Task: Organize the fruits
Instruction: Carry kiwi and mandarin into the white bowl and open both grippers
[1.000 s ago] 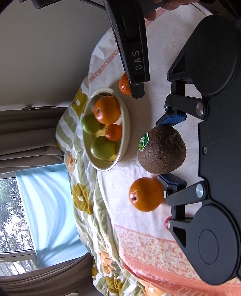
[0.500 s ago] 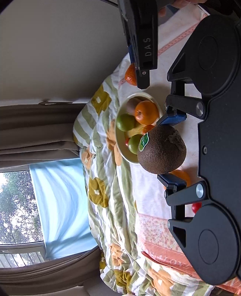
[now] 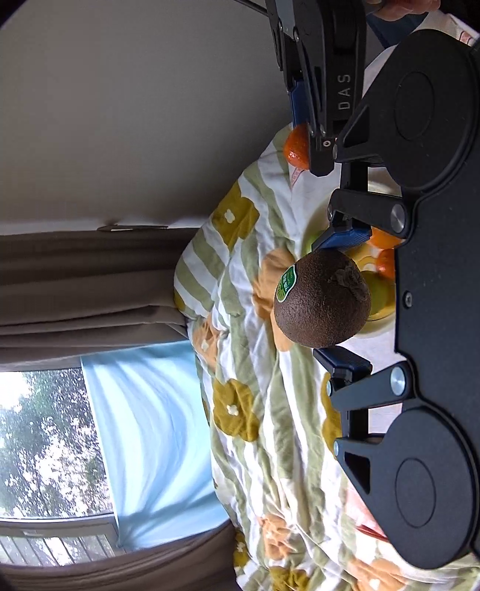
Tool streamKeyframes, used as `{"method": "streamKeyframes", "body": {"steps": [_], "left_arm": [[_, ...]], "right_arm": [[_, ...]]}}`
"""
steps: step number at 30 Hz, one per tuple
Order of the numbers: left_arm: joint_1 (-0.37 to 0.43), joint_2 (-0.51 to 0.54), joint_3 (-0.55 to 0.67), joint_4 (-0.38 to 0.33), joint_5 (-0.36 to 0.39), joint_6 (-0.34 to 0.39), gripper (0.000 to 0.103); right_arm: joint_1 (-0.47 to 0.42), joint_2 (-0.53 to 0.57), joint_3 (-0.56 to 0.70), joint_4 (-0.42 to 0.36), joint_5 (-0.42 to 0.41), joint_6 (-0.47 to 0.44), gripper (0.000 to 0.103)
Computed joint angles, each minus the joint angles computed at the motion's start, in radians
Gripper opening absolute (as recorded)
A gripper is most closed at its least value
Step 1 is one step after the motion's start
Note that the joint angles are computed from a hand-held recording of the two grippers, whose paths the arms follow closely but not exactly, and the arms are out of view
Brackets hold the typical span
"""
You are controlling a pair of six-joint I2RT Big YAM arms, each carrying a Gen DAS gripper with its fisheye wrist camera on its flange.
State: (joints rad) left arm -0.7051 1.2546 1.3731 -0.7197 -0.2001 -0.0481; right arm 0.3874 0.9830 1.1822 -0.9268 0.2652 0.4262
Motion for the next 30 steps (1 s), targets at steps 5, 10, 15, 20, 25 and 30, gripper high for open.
{"method": "streamKeyframes", "body": {"steps": [5, 10, 15, 20, 25, 30], "left_arm": [[0.049, 0.109, 0.086, -0.001, 0.088, 0.052, 0.058], [0.084, 0.223, 0.164, -0.027, 0.166, 0.109, 0.058], [0.099, 0.327, 0.230, -0.054, 0.218, 0.151, 0.058], [0.105, 0.415, 0.293, -0.079, 0.247, 0.167, 0.058], [0.104, 0.456, 0.322, -0.104, 0.238, 0.168, 0.059], [0.104, 0.434, 0.298, -0.065, 0.229, 0.162, 0.085]], "right_arm": [[-0.050, 0.081, 0.038, 0.022, -0.020, -0.008, 0.055], [-0.091, 0.158, 0.058, 0.041, -0.028, -0.001, 0.055], [-0.131, 0.210, 0.060, 0.045, -0.050, 0.014, 0.055], [-0.159, 0.234, 0.051, 0.045, -0.067, 0.029, 0.055], [-0.165, 0.239, 0.041, 0.047, -0.072, 0.036, 0.055], [-0.164, 0.232, 0.036, 0.042, -0.075, 0.039, 0.055]]}}
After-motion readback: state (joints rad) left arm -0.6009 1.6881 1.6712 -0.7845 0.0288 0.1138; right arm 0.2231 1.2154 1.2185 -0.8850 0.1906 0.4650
